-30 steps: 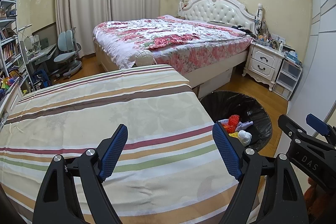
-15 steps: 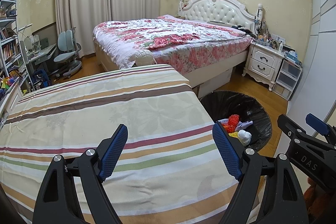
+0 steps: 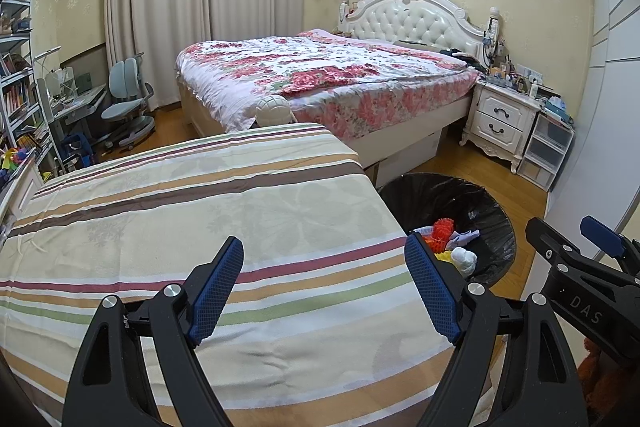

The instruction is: Collect trash

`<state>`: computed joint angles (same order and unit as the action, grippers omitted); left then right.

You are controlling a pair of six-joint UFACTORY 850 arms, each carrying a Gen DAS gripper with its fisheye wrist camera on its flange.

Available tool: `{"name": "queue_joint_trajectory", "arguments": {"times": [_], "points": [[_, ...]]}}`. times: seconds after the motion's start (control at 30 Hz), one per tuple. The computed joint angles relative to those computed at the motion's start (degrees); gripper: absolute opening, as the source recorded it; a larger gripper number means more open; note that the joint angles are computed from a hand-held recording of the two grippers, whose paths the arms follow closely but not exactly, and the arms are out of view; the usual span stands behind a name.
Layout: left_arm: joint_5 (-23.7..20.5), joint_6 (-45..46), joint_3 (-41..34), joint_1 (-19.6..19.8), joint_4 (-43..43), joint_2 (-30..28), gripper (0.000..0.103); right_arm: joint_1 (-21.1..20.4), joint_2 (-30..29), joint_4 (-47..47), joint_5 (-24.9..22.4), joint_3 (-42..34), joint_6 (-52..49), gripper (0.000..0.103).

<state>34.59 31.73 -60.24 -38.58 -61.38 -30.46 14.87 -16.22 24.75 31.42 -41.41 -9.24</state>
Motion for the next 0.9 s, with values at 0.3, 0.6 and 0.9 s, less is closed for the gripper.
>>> {"name": "queue_joint_trajectory", "arguments": {"times": [0.3, 0.6, 0.9], "points": [[0.1, 0.0, -0.1, 0.0, 0.0, -0.1, 0.08, 0.0, -0.1, -0.1, 0.1, 0.0, 0.0, 0.085], [-0.7, -0.5, 0.0, -0.2, 0.2, 0.2, 0.08, 0.0, -0.1, 0.0, 0.1, 0.0, 0.0, 0.085], [0.7, 0.7, -0.5, -1.3, -1.2, -0.2, 0.08, 0.0, -0.1, -0.1, 0.1, 0.0, 0.0, 0.085]]}}
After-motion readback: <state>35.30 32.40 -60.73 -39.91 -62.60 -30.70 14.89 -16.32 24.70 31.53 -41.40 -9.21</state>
